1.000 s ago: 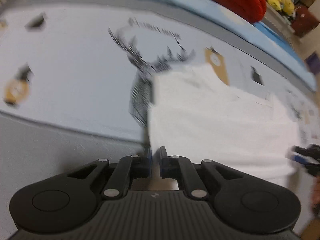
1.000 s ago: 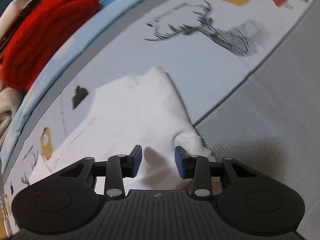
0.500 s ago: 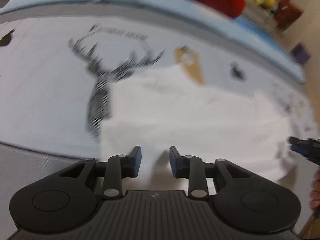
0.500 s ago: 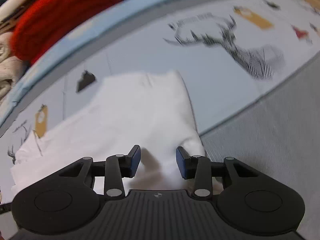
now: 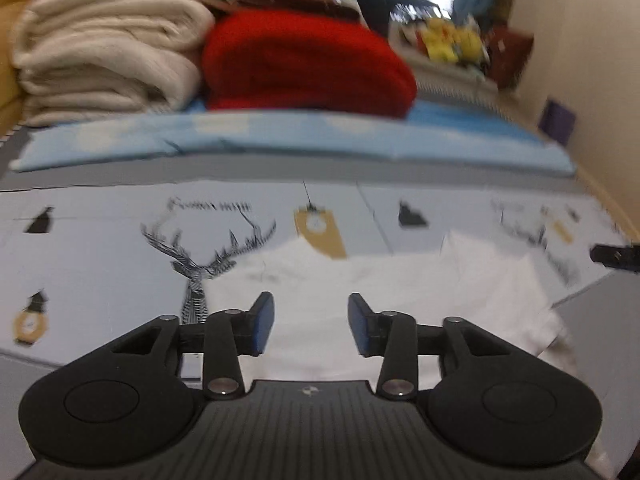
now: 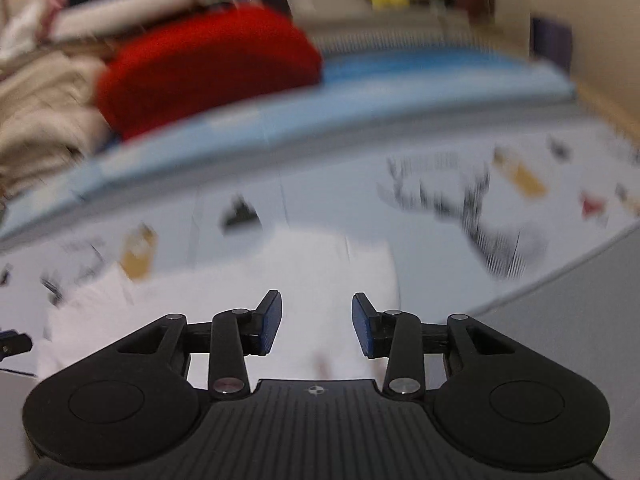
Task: Fold small clothes
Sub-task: 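Grasp the shirt's hem edge with both tools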
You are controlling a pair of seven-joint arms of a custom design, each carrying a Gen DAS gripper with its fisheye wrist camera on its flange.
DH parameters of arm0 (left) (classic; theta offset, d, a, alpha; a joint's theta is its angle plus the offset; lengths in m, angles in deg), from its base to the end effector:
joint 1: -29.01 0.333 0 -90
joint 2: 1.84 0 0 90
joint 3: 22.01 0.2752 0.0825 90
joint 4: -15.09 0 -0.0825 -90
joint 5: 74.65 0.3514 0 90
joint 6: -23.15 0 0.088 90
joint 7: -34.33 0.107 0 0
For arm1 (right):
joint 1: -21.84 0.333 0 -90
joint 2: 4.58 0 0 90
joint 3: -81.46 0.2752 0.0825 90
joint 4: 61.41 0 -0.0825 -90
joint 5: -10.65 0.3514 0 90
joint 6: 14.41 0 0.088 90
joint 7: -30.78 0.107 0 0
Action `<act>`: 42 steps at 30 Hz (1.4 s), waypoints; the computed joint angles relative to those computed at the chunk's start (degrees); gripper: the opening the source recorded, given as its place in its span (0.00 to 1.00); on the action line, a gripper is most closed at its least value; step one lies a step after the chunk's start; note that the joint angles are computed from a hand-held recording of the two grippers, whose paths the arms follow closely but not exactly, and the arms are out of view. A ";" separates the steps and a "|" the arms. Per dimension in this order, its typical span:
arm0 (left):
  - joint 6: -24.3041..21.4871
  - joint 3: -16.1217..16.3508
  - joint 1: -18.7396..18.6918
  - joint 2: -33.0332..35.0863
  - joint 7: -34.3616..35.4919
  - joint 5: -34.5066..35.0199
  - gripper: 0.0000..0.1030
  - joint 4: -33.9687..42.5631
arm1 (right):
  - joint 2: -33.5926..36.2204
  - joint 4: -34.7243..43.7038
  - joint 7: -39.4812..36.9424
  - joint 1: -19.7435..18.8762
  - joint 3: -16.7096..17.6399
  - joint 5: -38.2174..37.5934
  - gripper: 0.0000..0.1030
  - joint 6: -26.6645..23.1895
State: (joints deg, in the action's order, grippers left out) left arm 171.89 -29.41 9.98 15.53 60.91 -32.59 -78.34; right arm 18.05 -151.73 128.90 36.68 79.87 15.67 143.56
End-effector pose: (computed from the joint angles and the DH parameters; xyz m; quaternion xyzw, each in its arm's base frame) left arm 0.5821 -0.2931 0.4903 -0.6963 0.5939 -0.3077 0.2604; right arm 0.6578 0.1543 0.4808 -0.6623 0.6437 -0.1941 0.3308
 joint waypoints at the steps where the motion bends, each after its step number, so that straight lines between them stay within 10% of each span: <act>1: 0.17 0.11 -0.52 -2.41 -2.41 0.62 0.53 -2.03 | -3.58 -3.76 -2.20 -0.92 1.38 1.70 0.40 2.32; 10: -2.18 -7.16 -0.46 -30.12 -10.24 4.31 0.50 -27.93 | -31.29 -31.60 -27.51 -2.83 2.79 23.04 0.45 9.57; 15: 0.95 -8.65 -0.75 -42.40 -13.67 -4.65 0.14 -44.90 | -43.25 -44.93 -28.60 -2.57 -0.11 25.54 0.45 9.39; 21: -0.32 -2.95 -7.67 -40.47 -1.64 -27.71 0.15 -49.80 | -47.44 -56.00 -26.71 -4.84 -1.56 25.28 0.43 7.62; 26: -0.87 -2.23 -8.04 -37.55 5.82 -37.99 0.21 -49.22 | -41.68 -52.72 -16.27 -10.03 -0.21 19.60 0.42 -8.12; 42: -9.86 -7.13 -4.12 -36.54 11.14 -42.34 0.05 -47.70 | -39.29 -51.51 -9.47 -11.28 1.28 8.18 0.49 -16.12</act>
State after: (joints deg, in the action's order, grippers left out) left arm 162.03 -36.54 5.86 -21.01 72.04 -74.93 -126.05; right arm -21.23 -203.24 119.44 25.40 81.15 23.84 127.44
